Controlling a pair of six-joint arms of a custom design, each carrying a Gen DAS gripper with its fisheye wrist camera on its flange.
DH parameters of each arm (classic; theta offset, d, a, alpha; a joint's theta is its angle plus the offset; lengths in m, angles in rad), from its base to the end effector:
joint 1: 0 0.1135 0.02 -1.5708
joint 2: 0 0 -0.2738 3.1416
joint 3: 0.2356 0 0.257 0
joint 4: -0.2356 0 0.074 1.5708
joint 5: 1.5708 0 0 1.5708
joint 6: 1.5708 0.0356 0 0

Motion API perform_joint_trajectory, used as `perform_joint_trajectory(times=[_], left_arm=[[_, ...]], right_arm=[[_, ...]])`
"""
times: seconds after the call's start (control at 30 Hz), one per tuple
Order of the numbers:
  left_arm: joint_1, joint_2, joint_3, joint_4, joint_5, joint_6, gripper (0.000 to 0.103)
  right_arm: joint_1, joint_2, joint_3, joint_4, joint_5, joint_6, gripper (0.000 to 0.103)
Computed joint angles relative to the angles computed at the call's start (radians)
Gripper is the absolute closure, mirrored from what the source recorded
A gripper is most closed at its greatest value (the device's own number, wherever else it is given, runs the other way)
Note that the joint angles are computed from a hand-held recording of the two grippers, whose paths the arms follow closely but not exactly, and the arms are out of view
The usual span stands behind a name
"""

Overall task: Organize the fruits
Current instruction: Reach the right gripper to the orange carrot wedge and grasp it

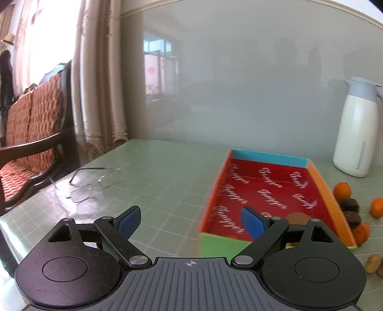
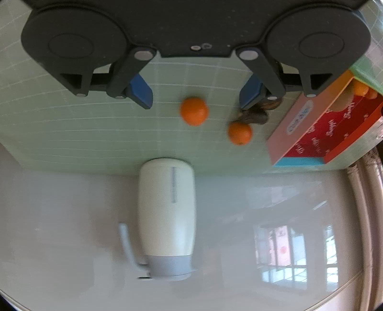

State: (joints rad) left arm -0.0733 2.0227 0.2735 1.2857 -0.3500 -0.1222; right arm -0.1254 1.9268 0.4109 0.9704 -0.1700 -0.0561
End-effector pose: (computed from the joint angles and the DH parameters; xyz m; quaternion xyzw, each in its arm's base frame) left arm 0.2506 -0.0062 0.0552 -0.1120 0.8351 0.0969 0.5297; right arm 0.2808 -0.0293 0.0673 -0.0115 0.8692 0.0294 0.4934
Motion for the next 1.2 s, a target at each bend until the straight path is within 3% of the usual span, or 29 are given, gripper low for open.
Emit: perform_joint_trajectory(times=[0.4,0.73,0.87,0.9,1.0,1.2], left_arm=[[0.149,0.026,-0.023,0.047,0.086,0.009,0.013],[0.22,0.04,-0.034,0.069,0.129,0.017,0.013],[0.244,0.047,-0.042,0.081,0.145,0.021,0.013],[0.248,0.048,-0.042,0.082,0.148,0.021,0.013],[0.263,0.051,-0.044,0.087,0.16,0.016,0.013],[0.27,0.052,-0.053,0.096,0.169,0.013,0.013]], right_arm=[[0.145,0.042,0.029,-0.017,0.061,-0.003,0.031],[0.224,0.084,0.103,-0.115,0.115,0.021,0.043],[0.239,0.105,0.145,-0.177,0.13,0.037,0.055],[0.24,0.108,0.156,-0.199,0.129,0.041,0.067],[0.246,0.113,0.173,-0.241,0.121,0.044,0.081],[0.251,0.104,0.157,-0.224,0.133,0.042,0.083]])
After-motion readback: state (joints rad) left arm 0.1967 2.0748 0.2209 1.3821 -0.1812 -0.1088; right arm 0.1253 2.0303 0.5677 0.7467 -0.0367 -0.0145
